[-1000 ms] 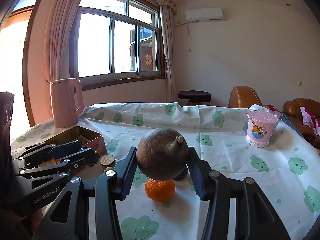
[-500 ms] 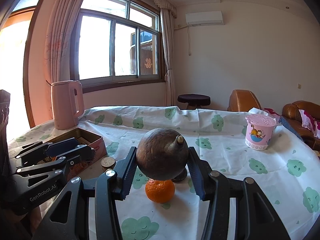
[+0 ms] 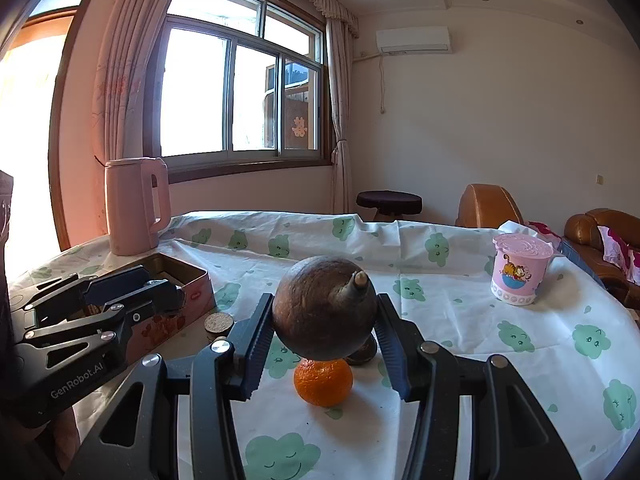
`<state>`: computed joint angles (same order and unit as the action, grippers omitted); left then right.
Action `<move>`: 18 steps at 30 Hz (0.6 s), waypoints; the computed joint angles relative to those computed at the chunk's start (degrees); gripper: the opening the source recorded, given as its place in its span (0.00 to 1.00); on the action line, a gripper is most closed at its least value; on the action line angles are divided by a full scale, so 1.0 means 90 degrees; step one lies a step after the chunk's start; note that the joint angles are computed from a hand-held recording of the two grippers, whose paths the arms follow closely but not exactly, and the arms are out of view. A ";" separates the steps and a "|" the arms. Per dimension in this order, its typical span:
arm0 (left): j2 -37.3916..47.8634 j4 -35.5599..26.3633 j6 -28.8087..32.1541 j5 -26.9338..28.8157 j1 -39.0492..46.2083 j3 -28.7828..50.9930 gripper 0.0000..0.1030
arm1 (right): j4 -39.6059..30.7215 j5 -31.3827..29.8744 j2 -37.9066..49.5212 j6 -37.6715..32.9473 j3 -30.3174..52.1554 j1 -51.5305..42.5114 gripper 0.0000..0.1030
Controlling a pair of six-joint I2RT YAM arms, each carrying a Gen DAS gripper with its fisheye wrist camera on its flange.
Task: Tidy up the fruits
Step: 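Carry the date and the brown fruit over the tin box with both grippers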
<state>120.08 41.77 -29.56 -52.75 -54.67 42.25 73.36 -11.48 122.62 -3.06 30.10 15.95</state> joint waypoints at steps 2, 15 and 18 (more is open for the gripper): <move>-0.0038 0.0027 -0.0005 -0.0046 -0.0002 -0.0074 0.34 | -0.0036 0.0010 -0.0001 -0.0030 0.0016 0.0039 0.50; -0.0418 0.0052 -0.0298 -0.0002 0.0258 -0.0634 0.34 | -0.0306 0.0105 0.0001 -0.0143 0.0235 0.0605 0.50; -0.0507 0.0051 -0.0334 0.0022 0.0295 -0.0757 0.34 | -0.0375 0.0162 -0.0028 -0.0173 0.0281 0.0744 0.50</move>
<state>115.52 42.22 -32.57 -52.55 -52.02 35.44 69.98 -10.02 122.37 -4.62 32.63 22.65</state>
